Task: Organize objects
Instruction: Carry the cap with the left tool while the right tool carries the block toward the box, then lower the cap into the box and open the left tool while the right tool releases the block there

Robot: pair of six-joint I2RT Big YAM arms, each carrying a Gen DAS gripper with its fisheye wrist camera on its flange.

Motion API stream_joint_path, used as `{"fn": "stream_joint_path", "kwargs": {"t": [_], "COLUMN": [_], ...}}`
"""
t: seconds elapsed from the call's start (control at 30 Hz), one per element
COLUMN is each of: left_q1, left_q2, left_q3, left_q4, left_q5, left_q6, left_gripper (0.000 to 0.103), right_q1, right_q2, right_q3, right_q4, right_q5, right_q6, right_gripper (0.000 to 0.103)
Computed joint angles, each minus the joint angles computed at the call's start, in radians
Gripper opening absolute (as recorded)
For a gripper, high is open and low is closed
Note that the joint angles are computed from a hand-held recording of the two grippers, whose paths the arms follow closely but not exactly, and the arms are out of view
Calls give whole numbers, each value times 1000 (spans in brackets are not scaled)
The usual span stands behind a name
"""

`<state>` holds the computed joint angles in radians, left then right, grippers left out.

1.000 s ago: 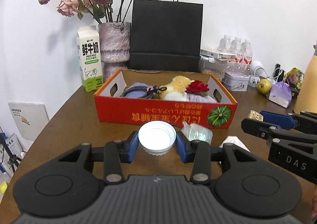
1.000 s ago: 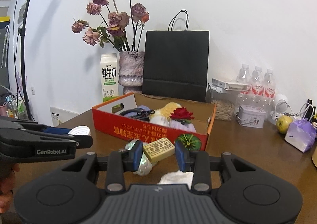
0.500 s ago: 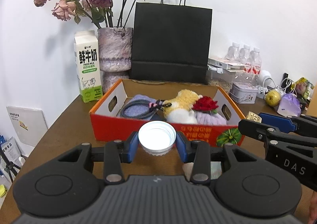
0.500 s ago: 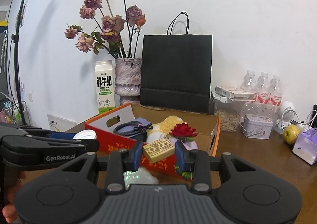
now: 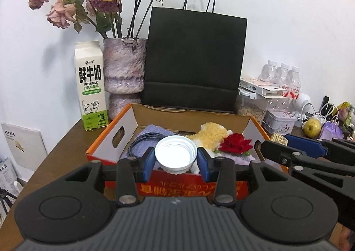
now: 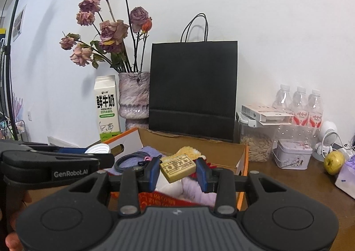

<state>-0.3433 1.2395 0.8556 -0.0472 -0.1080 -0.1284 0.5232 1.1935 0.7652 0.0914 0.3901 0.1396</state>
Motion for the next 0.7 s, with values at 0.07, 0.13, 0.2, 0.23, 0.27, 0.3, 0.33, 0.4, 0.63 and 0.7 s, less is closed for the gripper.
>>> {"fn": "stream_joint_path", "kwargs": {"t": [0.07,0.13,0.2,0.23,0.27,0.3,0.33,0.4,0.63,0.7], "left_q1": [8,18,25,29,32,34,36,39,45,46], "left_q2": [21,44,62,72,80,89,95,109,162,177], "left_q3": [16,35,52,61,70,78,84,96,147,162], "left_q4": [7,13,14,15,17,20,23,28,31,34], "left_q5": [6,15,21,23,24,26,28,30,45,49], "left_q6": [-4,-8,-10,-10,-10,-8,-8,-6,5,8], "left_gripper": [41,41,41,41,41,41,41,41,41,41], "right_q1": [-16,-28,-40,-46,-50,-55,-59,-67,-91,-98], "right_q2": [24,44,65,76,85,94,102,117,165,178], "right_q3": [16,29,43,51,58,65,71,85,133,145], "right_q4": [9,16,22,23,24,27,29,33,31,32], "right_q5": [-17,-30,-40,-47,-52,-56,-61,-69,-96,-101], "right_q6": [-5,-7,-6,-7,-8,-9,-11,-15,-28,-31], "right_gripper": [34,34,34,34,34,34,34,34,34,34]}}
